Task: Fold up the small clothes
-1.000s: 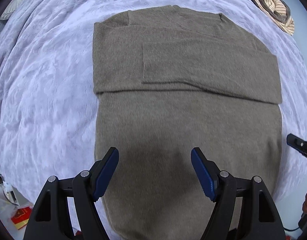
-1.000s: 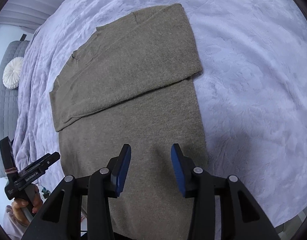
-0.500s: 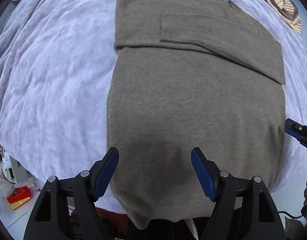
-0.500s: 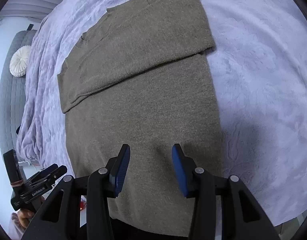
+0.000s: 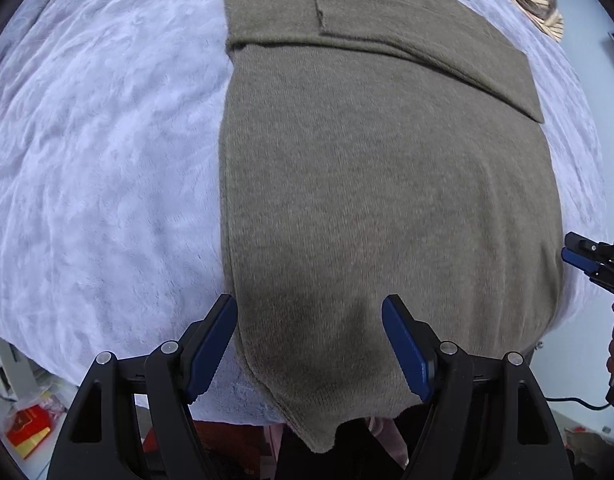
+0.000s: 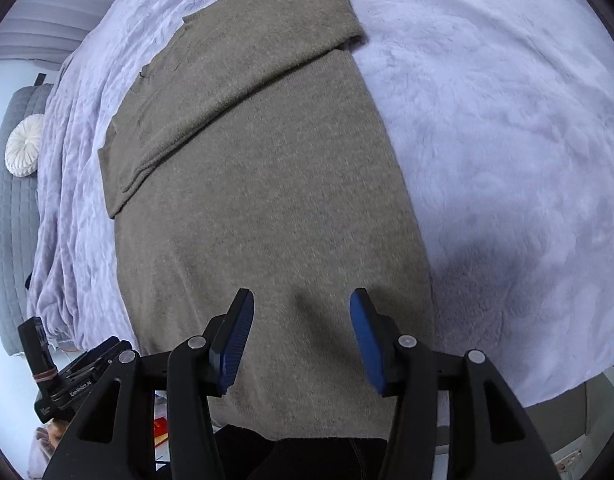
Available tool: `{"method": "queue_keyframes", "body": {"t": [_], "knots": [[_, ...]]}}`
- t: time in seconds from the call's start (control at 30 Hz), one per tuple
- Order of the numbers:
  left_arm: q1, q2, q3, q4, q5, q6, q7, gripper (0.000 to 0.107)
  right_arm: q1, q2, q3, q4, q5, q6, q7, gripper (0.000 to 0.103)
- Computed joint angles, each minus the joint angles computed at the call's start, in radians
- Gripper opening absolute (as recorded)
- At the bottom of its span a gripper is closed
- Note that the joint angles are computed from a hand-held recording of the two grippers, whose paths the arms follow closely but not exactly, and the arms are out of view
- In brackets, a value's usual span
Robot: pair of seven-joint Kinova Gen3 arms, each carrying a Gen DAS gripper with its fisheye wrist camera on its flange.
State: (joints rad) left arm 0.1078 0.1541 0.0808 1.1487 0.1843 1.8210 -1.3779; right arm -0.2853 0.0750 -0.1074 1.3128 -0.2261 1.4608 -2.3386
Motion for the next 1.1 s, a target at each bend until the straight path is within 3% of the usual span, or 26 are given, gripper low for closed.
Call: {"method": "queue_keyframes", "body": {"t": [0.03,0.07,0.1,0.2,0.27,0.5,0.7,0.77,0.8,0.87,0.9,1.1], "knots": [[-0.008,-0.013,-0.004,0.022,0.012,-0.004,-0.008,0.078,-0.004,-0.014,-0.003,0.019,0.004,-0.005,-0.015,0.054],[-0.014,-0.028,-0.008,0.042,0.020,-0.013,-0.014,0.094,-0.009,-0.033,-0.007,0.046,0.008,-0.012,-0.034,0.054],[-0.020,-0.047,-0.012,0.065,0.023,-0.029,-0.019,0.103,-0.011,-0.051,-0.010,0.072,0.006,-0.022,-0.048,0.054],[-0.040,-0.084,-0.022,0.113,0.038,-0.046,-0.052,0.103,-0.011,-0.110,-0.016,0.151,-0.012,-0.052,-0.081,0.059],[-0.059,-0.091,-0.033,0.134,0.047,-0.031,-0.081,0.103,-0.006,-0.166,-0.015,0.215,-0.038,-0.095,-0.082,0.080],[-0.132,-0.104,-0.070,0.237,0.132,-0.012,-0.179,0.103,0.003,-0.245,-0.025,0.316,-0.052,-0.082,-0.080,0.080],[-0.201,-0.090,-0.098,0.346,0.267,0.035,-0.268,0.102,0.019,-0.272,0.015,0.440,-0.143,-0.180,0.009,0.080],[-0.206,-0.092,-0.095,0.365,0.268,0.034,-0.280,0.095,0.023,-0.267,0.029,0.478,-0.198,-0.214,0.045,0.079],[-0.204,-0.097,-0.092,0.370,0.258,0.031,-0.284,0.083,0.025,-0.263,0.027,0.483,-0.210,-0.218,0.046,0.075],[-0.192,-0.101,-0.094,0.362,0.243,0.034,-0.295,0.046,0.028,-0.259,0.021,0.489,-0.236,-0.221,0.033,0.026],[-0.199,-0.099,-0.090,0.364,0.256,0.035,-0.308,0.013,0.028,-0.269,0.020,0.496,-0.247,-0.233,0.034,0.016],[-0.290,-0.131,-0.145,0.351,0.419,0.085,-0.417,0.010,0.018,-0.347,0.048,0.514,-0.363,-0.334,0.092,0.011]]}}
